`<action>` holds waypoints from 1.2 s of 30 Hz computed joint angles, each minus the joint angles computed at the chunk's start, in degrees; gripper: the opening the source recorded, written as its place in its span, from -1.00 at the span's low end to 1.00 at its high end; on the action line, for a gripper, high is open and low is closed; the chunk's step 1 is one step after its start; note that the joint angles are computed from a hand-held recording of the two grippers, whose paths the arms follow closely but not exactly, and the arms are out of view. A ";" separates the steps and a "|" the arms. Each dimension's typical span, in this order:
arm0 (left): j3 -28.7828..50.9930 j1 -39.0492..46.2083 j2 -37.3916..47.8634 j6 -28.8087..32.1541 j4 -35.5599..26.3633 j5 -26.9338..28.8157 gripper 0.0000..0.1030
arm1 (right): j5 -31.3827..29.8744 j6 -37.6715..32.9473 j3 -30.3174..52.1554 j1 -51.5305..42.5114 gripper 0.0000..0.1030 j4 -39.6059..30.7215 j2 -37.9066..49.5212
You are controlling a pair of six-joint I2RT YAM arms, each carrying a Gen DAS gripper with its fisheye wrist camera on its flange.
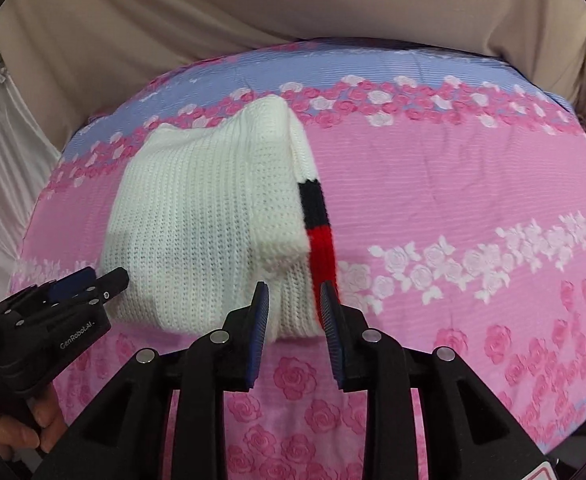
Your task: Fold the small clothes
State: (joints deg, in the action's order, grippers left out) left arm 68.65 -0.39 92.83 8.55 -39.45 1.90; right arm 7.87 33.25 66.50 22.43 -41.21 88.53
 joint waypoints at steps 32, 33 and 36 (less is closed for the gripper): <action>-13.34 -6.03 -12.96 -7.58 1.03 -8.31 0.42 | 9.49 9.57 -5.78 11.71 0.22 -6.12 -4.27; -13.34 -6.14 -12.96 -7.71 0.98 -8.48 0.42 | 9.52 9.87 -5.79 11.87 0.22 -6.10 -4.31; -13.40 -6.36 -12.95 -7.80 0.93 -8.76 0.43 | 9.62 9.90 -5.95 11.67 0.23 -6.08 -4.48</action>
State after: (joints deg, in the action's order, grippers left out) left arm 55.26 -6.75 79.88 0.75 -38.52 -6.86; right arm 17.49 43.15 60.55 34.10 -47.29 84.05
